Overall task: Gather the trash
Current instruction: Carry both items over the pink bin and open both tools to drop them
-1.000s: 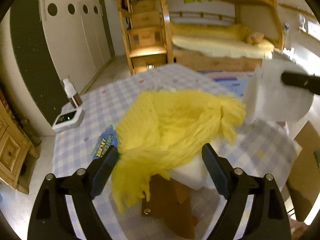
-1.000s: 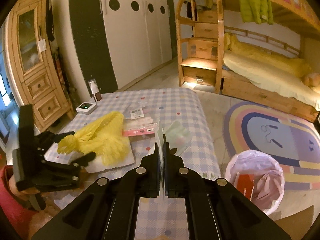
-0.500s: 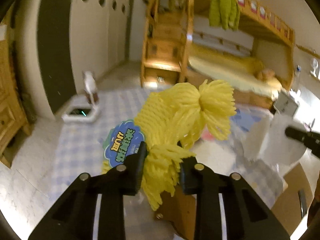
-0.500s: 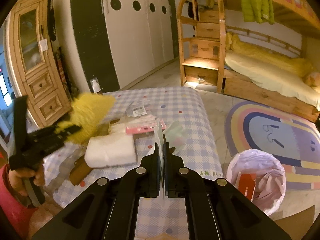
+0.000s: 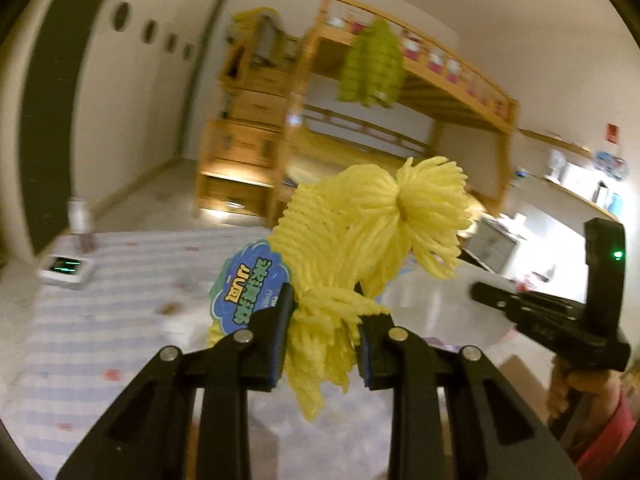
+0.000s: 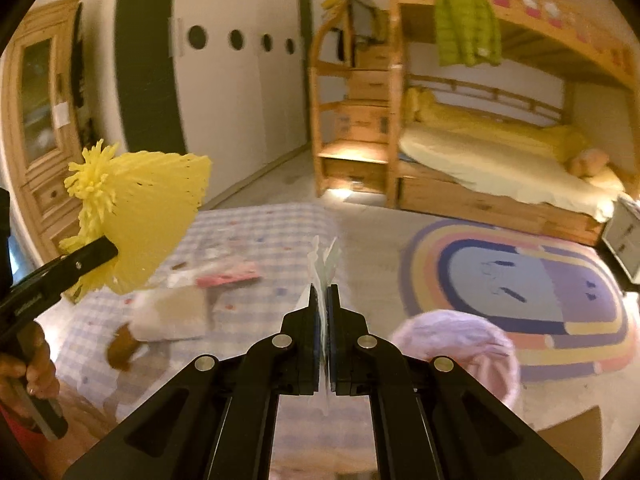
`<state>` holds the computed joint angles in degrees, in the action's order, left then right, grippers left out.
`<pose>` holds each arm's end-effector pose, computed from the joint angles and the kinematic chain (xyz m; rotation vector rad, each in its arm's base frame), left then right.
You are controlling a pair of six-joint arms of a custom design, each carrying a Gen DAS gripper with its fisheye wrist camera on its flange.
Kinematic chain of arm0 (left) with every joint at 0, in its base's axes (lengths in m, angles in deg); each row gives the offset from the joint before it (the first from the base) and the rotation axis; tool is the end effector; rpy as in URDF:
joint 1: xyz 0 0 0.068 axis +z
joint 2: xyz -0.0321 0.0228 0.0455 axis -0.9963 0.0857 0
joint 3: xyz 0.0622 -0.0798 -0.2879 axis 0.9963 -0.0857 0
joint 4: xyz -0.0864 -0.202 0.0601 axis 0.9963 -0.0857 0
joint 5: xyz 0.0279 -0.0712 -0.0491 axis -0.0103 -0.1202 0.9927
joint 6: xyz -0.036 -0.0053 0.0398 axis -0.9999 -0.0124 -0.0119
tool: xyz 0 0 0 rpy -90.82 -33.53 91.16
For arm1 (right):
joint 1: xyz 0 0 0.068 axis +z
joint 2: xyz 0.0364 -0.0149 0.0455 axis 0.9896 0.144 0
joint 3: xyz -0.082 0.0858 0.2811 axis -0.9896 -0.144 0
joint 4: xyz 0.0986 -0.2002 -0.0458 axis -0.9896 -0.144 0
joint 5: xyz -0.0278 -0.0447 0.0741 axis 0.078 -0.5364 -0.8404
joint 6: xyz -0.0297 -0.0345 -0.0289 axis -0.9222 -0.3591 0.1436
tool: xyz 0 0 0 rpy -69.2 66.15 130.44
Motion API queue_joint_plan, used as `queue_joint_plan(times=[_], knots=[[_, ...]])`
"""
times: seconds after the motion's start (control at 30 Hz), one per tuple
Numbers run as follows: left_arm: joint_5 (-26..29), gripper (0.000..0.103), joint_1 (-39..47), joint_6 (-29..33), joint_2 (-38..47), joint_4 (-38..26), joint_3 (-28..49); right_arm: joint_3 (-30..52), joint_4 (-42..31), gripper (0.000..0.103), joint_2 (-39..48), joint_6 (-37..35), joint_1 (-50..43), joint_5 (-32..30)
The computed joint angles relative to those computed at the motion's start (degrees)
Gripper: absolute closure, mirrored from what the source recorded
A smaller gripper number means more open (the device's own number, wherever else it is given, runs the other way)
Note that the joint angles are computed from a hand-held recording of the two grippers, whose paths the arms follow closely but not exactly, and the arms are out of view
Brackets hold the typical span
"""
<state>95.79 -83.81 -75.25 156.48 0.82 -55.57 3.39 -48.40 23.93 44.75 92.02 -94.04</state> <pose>0.2173 -0.0022 0.2006 -0.1004 1.9975 -0.3185 0.3081 0.0679 0.2289 -0.5622 2.1116 0.3791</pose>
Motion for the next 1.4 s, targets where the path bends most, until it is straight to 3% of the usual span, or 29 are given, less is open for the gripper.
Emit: queue_joint_plan(times=[0.07,0.23,0.57,0.63,0.73,1.07,1.13,1.23,1.4], knots=[[-4.00,0.076,-7.28,-1.77,5.01,0.68,3.17,-0.35,0.05,0.100,0.45,-1.09,-4.45,-0.98],[-7.20,0.076,-17.16,-3.61,19.11,1.05,13.32,1.85,-0.70,0.100,5.68,-3.03,-12.37,-2.41],[-5.91,0.075,-20.02,-6.05,34.01,-5.23,29.32,16.78,-4.64,0.095,25.78,-4.18,-16.46,-2.73],[-5.88,0.075,-20.28,-6.23,35.40,-6.11,30.97,20.93,-6.77,0.082,29.66,-3.76,-16.55,-2.12],[-5.78,0.075,-20.85,-6.35,37.88,-8.58,34.64,21.10,-5.88,0.067,30.76,-2.34,-17.20,-2.68],[-5.04,0.071,-24.95,-5.78,46.26,-16.99,48.36,15.96,0.04,0.065,26.33,1.73,-24.76,-3.45],[-4.64,0.064,-25.51,-6.06,48.83,-19.37,52.73,15.03,1.00,0.064,25.24,2.23,-26.60,-3.93],[-6.21,0.030,-26.13,-6.52,50.80,-22.75,56.95,14.41,1.62,0.064,24.46,2.47,-28.30,-4.49],[-8.18,0.030,-26.14,-6.14,48.68,-21.96,54.37,14.10,0.58,0.064,23.69,1.82,-29.59,-6.20]])
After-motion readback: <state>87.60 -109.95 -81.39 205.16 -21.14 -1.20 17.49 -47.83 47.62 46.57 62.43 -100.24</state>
